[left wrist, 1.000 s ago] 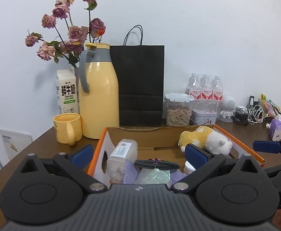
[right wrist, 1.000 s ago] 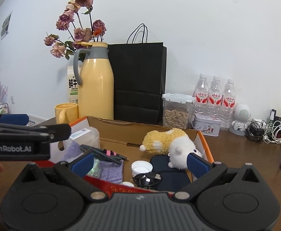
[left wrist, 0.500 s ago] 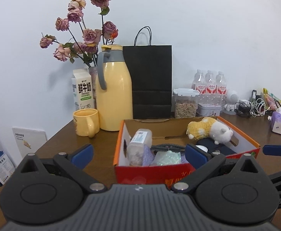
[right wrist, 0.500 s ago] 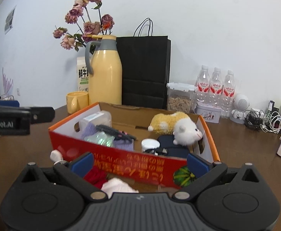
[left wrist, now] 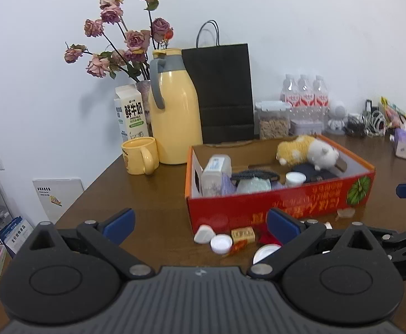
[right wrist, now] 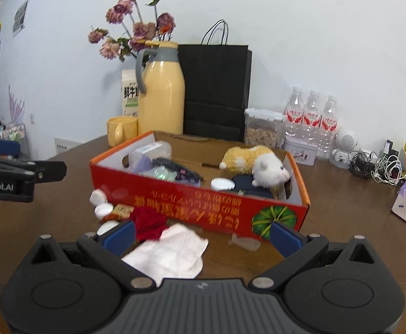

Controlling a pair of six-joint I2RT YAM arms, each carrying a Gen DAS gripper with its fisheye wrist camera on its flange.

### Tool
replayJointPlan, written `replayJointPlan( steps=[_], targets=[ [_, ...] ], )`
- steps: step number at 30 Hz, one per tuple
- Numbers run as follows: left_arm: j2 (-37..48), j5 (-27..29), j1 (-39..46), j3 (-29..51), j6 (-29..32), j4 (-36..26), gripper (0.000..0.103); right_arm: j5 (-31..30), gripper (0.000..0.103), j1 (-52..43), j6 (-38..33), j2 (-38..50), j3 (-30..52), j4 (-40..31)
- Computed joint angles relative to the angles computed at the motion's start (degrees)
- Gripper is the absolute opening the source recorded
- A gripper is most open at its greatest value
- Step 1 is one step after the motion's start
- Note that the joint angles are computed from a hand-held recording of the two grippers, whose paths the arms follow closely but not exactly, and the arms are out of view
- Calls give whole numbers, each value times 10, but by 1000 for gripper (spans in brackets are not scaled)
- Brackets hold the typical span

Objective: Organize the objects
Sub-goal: 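Move both tools back toward the white cloth and caps beside the box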

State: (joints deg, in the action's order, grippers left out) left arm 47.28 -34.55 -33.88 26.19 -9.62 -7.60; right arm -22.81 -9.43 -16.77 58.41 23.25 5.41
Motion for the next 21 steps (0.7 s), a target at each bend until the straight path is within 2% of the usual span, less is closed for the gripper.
replayJointPlan(
  steps=[8,12,15,21],
  targets=[
    [5,15,-4,-22,-18,-15,103,31,103,25,-36,-2,-30,-7],
    [12,29,5,-26,-21,-15,103,44,103,49,-37,32,-24,10],
    [17,33,14,-27,-27,-16,103,56,103,71,-17,95,3,25],
    [14,54,44,-35,-33,-19,103,81,103,100,82,230,93,16]
  ],
)
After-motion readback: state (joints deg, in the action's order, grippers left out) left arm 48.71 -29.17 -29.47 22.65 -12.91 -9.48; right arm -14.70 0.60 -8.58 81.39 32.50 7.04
